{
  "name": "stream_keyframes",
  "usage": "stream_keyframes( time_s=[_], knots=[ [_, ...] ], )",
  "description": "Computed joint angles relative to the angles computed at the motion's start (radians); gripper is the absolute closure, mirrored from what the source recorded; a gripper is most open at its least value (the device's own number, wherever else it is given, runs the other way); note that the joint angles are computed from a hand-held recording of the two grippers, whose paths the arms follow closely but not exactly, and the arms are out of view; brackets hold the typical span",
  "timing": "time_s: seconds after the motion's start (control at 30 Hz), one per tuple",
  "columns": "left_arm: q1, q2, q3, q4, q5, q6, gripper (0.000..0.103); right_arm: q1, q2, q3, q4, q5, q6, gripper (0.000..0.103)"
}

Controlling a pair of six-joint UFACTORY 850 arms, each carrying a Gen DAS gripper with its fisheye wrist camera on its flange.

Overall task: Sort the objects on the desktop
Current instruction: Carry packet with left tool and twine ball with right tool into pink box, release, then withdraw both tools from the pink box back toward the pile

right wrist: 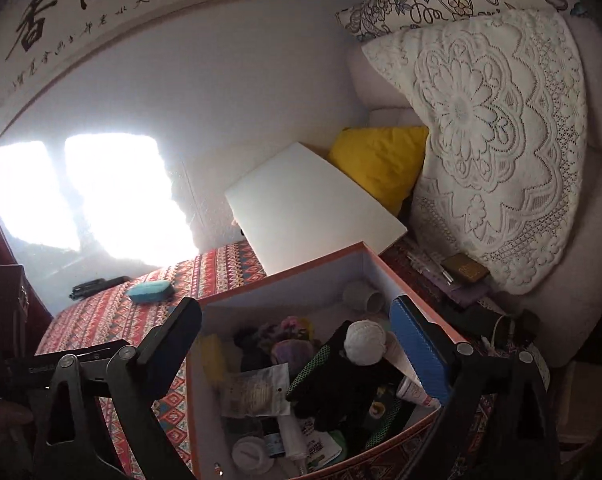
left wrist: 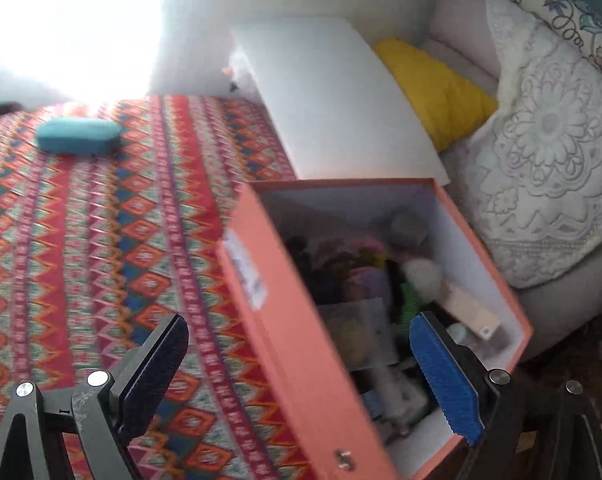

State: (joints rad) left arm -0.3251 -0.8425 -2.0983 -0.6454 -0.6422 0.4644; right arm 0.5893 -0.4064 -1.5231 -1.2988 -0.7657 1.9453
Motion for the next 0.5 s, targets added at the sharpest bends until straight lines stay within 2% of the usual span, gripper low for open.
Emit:
stream_keyframes(
  time_s=[0.13,0.2,0.4,0.5],
  knots=[
    [0.020,0.165,0.261,-0.008,0.214,0.102,0.009,0.056,-0.015,-0.027,0.037,-0.034,-0.041,0.005],
    [0.035,0.223,0.349,-0.048,0.273,0.169,0.007,0.085,-0.035,-0.059,0.066,-0.046,-0.078,0.005],
    [0.087,0.325,0.508,-0.144,0.379,0.340,0.006,0.133,-0.139,-0.206,0.171,-0.059,-0.234,0.005],
    [0.122,0.333,0.524,-0.149,0.385,0.349,0.005,0.146,-0.214,-0.315,0.238,-0.054,-0.337,0.005]
  ],
)
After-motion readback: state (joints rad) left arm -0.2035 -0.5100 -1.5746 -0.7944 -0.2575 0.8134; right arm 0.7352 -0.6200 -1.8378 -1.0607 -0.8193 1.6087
